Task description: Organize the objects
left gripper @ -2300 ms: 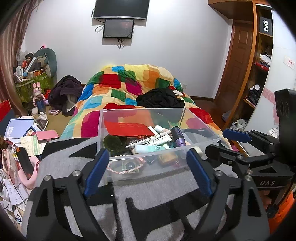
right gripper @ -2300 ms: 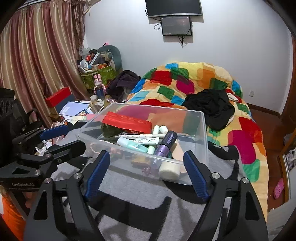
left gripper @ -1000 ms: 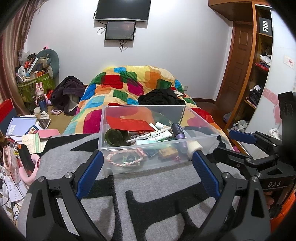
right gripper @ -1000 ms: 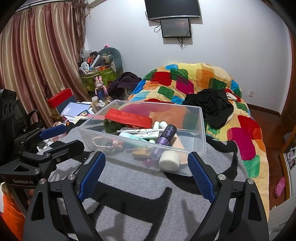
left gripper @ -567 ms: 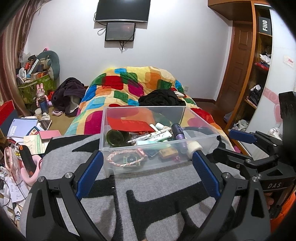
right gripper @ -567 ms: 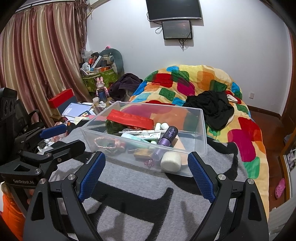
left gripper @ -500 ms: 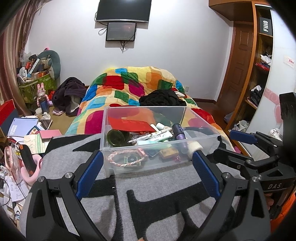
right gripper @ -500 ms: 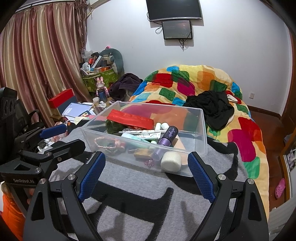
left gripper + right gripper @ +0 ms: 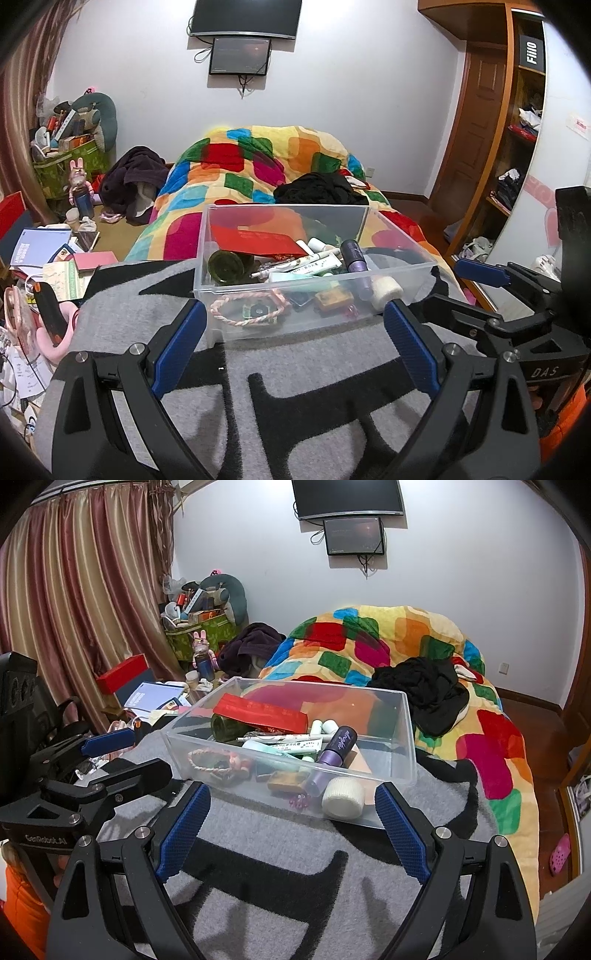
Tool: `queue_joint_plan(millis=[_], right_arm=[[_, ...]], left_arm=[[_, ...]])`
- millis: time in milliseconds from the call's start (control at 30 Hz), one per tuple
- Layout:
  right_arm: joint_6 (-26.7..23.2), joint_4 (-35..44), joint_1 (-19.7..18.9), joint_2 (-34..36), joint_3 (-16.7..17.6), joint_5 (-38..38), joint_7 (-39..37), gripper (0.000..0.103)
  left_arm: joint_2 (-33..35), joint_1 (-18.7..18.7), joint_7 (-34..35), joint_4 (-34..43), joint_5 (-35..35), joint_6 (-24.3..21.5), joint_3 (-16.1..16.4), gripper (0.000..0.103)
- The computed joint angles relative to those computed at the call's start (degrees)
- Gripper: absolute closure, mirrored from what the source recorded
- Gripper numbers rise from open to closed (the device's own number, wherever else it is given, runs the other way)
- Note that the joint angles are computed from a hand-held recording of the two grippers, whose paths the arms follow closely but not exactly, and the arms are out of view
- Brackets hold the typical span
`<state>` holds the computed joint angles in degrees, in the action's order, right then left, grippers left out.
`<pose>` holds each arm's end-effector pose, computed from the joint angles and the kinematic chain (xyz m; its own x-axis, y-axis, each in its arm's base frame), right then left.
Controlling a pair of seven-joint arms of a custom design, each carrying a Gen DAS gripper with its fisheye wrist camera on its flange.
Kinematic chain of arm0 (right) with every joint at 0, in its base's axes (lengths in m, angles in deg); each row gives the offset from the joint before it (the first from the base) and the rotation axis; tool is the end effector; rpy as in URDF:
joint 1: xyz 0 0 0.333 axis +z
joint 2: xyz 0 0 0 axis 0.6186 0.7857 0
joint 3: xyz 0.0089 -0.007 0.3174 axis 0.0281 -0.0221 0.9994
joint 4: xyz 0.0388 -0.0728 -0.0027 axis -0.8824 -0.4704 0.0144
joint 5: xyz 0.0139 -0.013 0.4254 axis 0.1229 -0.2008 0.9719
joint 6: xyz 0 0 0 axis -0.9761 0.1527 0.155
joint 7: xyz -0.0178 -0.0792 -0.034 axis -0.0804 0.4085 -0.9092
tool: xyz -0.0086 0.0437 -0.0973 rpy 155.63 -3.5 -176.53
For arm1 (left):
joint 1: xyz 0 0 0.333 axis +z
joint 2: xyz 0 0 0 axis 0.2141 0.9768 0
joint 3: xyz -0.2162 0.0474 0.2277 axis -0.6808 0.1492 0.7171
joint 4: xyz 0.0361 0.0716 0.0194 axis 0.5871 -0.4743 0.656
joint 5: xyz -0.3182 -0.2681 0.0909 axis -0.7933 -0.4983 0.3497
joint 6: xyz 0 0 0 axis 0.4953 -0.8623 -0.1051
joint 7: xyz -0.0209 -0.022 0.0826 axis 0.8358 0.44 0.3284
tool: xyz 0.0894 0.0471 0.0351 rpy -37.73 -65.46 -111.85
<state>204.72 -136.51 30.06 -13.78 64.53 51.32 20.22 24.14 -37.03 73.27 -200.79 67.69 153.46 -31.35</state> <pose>0.4353 0.2531 0.4027 0.3010 -0.9463 -0.1182 -0.6020 -0.0924 -0.7932 0.4417 -0.1143 0.3974 -0.3508 -0.9270 0.1331 -0.5896 0.1082 -0.8004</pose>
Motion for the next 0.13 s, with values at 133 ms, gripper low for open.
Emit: queue_joint_plan(millis=[133], right_arm=[[0.1, -0.1, -0.4, 0.1, 0.5, 0.2, 0.0, 0.014]], left_arm=[[0.0, 0.6, -0.1, -0.1, 0.0, 0.0, -0.8, 0.005]])
